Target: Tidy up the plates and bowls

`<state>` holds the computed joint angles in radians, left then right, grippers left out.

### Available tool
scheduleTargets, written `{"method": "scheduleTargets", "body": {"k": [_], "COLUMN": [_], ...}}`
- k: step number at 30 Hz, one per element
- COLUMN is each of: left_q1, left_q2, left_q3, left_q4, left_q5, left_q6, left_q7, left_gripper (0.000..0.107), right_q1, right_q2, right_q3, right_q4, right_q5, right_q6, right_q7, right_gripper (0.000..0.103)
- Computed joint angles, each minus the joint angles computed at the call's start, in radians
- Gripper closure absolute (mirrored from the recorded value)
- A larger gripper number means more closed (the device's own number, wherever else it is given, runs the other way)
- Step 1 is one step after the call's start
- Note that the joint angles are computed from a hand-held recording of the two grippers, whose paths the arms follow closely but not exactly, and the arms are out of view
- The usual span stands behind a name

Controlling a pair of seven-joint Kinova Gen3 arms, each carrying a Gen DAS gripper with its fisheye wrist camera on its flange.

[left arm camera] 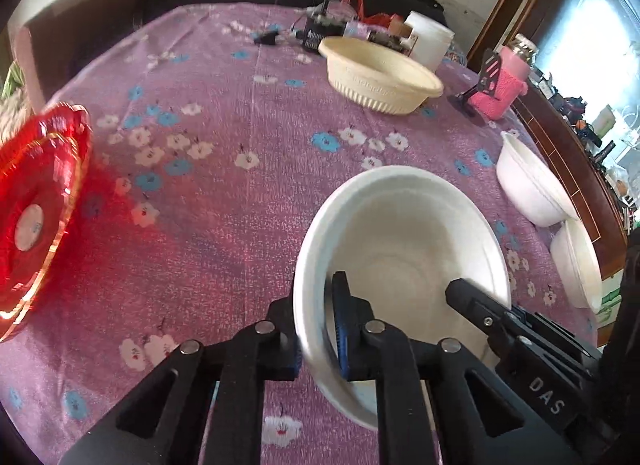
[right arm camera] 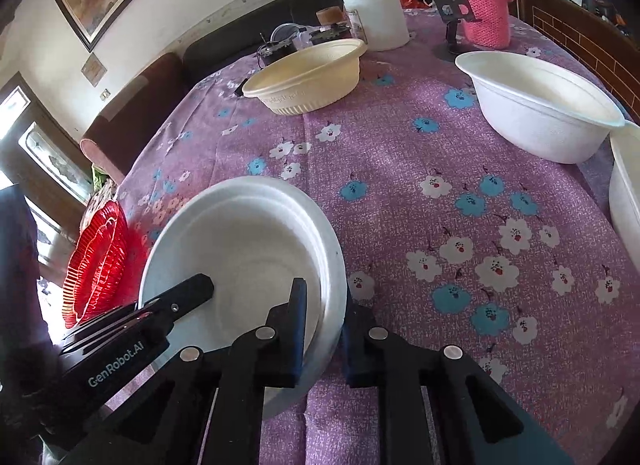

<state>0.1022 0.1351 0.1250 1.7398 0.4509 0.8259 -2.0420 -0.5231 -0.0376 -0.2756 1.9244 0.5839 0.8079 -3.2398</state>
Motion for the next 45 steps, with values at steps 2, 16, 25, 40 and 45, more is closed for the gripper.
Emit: {"method": "scheduleTargets", "body": {"k": [2,16,25,40,45], "left_q1": [-0.003,-0.078,-0.178,-0.345,-0.373], "left_q2": [-0.036,-0.170,-0.160,0.082,0.150], "left_q3": [-0.003,-0.113,-0.189,-0.151,-0.119], "left_q4": [0.022,0.063,0.037,-0.163,-0.214], "left_q5": [0.010,0.135,0.184,0.086,0.049], "left_q6": [-0.022,0.008,0.007,0.011,0.045], "left_q7": [-0.017,-0.167,-0.253,-0.182,-0.122], "left_gripper": [0.096,0.095,0.095,0.094,0.094], "right_q1": [-0.010,-0.082,-0.172,-0.194,-0.200], "right_q2": [-0.001,0.027,0.169,0.519,0.590], "right_q3": [-0.012,-0.044,0.017,0.140,0.181], "right_q4": [-0.012,-0.146,-0.345,-0.799,-0.883], "right_q5": [0.017,0.092,0.098,-0.150,-0.231], "right_q6": [0.025,0.108,0.110,0.127,0.164], "right_q7": [-0.012,0.015,0.154,0.546,0.616], "right_gripper": [0.088,0.088,0.088,0.087,0.087]}}
